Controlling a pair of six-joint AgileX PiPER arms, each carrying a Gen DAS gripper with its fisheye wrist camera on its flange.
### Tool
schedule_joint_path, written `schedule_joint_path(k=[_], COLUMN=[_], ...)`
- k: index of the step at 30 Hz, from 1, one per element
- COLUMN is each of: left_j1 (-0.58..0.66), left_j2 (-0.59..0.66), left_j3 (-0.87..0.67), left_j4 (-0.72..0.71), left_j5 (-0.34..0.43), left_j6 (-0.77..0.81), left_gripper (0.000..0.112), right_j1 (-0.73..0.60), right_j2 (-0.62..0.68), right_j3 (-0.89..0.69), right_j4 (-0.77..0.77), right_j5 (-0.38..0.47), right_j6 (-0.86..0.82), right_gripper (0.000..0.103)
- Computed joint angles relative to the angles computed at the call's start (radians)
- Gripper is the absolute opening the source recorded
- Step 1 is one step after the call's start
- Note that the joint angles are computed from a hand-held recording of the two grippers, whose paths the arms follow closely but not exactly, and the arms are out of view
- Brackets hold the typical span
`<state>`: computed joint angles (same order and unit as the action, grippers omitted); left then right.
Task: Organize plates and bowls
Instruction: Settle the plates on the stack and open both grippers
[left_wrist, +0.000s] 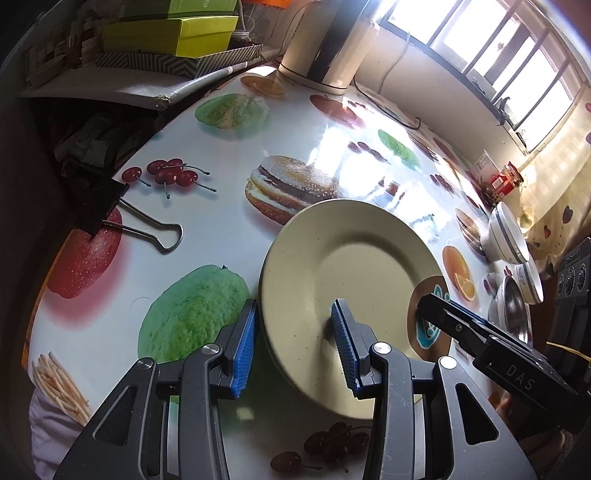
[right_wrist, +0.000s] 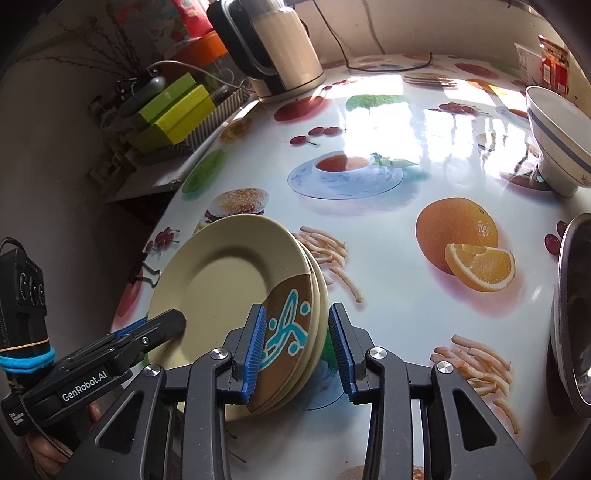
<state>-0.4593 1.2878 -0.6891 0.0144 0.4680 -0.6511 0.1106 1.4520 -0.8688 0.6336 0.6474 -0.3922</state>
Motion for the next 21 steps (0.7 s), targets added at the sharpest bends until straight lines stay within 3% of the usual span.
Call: schedule_joint_path(k=[21], left_j1=[0.134], left_j2=[0.233], left_j3=[-0.245], left_j4=[-0.168], left_j5=[0.055], left_j6=[0.293], left_gripper=[0.041], right_j1=[0.014], right_j2=[0.202], right_j3=[-0.252], right_j4=[-0.089], right_j5=[0.027], right_j6=[0.114], right_gripper=[0.033])
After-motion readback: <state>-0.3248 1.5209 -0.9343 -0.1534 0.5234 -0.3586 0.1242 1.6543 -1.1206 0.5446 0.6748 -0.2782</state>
